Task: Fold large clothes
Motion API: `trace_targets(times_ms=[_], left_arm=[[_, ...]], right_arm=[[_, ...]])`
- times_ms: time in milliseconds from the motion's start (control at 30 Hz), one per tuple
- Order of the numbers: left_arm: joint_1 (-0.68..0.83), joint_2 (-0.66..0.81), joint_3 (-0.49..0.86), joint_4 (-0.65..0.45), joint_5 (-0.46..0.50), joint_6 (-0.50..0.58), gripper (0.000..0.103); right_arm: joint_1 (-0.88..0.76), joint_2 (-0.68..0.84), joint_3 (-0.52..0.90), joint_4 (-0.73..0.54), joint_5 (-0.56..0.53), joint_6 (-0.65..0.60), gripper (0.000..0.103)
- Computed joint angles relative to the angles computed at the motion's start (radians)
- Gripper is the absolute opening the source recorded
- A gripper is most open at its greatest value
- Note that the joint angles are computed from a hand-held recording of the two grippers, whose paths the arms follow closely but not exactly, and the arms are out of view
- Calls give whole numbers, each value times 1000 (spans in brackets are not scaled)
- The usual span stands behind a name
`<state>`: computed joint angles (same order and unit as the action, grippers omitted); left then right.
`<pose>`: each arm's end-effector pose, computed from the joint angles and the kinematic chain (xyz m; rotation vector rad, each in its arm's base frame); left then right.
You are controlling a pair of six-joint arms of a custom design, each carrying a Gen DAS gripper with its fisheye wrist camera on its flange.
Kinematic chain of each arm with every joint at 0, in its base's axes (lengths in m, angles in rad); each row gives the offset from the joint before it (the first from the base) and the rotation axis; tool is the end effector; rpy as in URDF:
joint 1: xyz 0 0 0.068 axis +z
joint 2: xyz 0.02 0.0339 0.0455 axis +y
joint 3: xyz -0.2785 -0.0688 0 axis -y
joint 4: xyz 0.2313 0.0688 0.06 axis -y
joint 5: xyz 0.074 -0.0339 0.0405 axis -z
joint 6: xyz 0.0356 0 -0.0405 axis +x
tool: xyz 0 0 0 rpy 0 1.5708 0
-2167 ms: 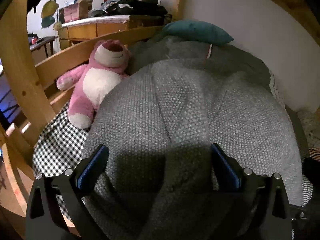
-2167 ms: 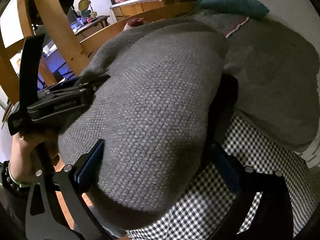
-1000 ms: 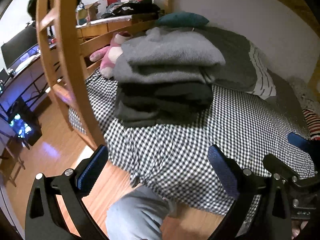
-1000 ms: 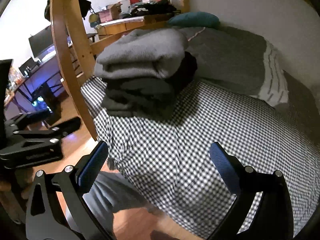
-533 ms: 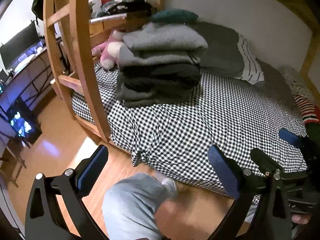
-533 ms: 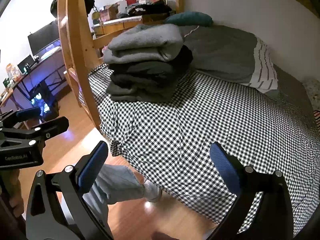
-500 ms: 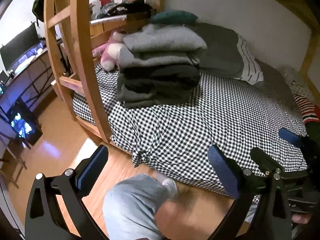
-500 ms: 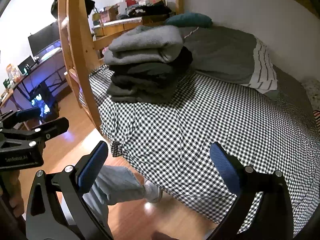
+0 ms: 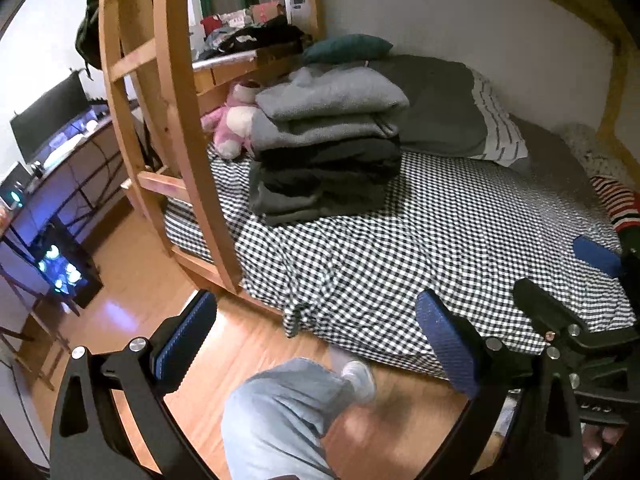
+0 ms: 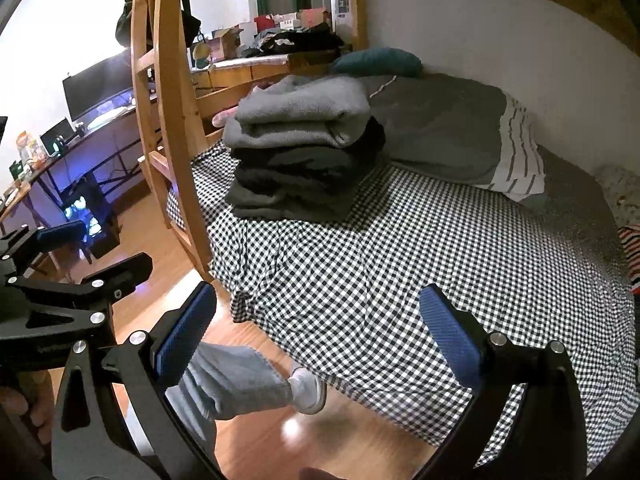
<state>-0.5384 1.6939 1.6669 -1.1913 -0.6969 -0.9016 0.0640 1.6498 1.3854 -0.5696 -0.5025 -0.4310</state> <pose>0.2882 -0.1455 0.3486 -0.5867 2.3345 0.3739 0.3498 0.0396 0.3107 -0.7850 2.1757 0.4187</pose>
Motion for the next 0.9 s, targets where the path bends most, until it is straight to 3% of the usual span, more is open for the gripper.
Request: trace_targets(times_ms=[900], left_arm=[[-15,28,29,-16,17,3,98]], right_arm=[[-23,2,1,3,-1,-2,100]])
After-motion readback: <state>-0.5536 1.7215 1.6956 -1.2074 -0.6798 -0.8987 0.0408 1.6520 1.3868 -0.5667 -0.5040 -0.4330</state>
